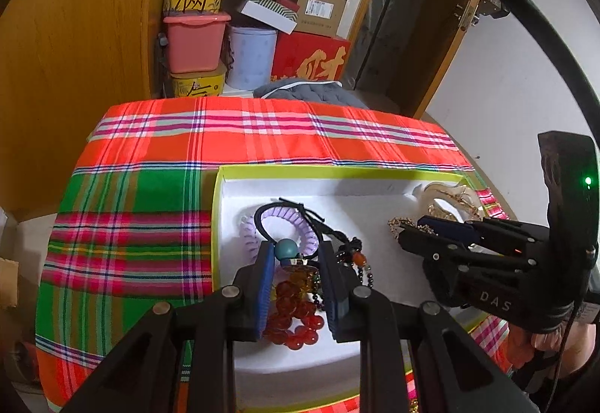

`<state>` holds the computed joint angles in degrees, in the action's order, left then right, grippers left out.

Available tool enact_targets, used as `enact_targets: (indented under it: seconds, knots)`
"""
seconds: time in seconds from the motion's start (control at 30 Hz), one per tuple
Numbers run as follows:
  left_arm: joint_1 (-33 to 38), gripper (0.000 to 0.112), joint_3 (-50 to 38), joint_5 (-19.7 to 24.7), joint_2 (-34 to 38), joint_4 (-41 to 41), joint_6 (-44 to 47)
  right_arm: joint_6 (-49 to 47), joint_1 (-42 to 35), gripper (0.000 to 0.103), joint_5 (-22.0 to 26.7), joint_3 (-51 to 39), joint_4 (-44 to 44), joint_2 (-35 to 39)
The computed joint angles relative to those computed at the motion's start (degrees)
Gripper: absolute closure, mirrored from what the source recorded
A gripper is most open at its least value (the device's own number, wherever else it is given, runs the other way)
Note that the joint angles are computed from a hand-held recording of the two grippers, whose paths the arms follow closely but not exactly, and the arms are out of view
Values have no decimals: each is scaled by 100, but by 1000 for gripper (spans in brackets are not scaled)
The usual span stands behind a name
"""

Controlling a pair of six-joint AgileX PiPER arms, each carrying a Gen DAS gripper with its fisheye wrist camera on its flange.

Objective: Organize jewelry
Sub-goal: 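Open both tools to drop the gold clip and hair tie into the tray, then grasp the grey bear charm with the left tool while the right tool moves toward the gold brooch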

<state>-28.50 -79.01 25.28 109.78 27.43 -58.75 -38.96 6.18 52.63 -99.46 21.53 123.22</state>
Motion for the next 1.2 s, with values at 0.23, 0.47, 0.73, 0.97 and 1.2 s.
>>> enact_targets:
  seconds: [0.23,0.47,0.73,0.97,1.2]
  knots:
    - [30,87,25,-45,45,-87,18,13,-33,73,161,-195,28,122]
    - [-34,87,250,-96,-175,185,-420,-120,-110,61,83,82,201,-160]
    - [-499,87,546,284,-714,902,-1196,-538,-340,61,-11,858,498,-912]
    - [-1047,87,880,709,-1217,1299,-1845,-956,-750,61,98,1647,775,-1699]
    - [-1745,87,1128,1279,-1603,1647,-2516,-1324,-1235,61,345,2328,907,-2441]
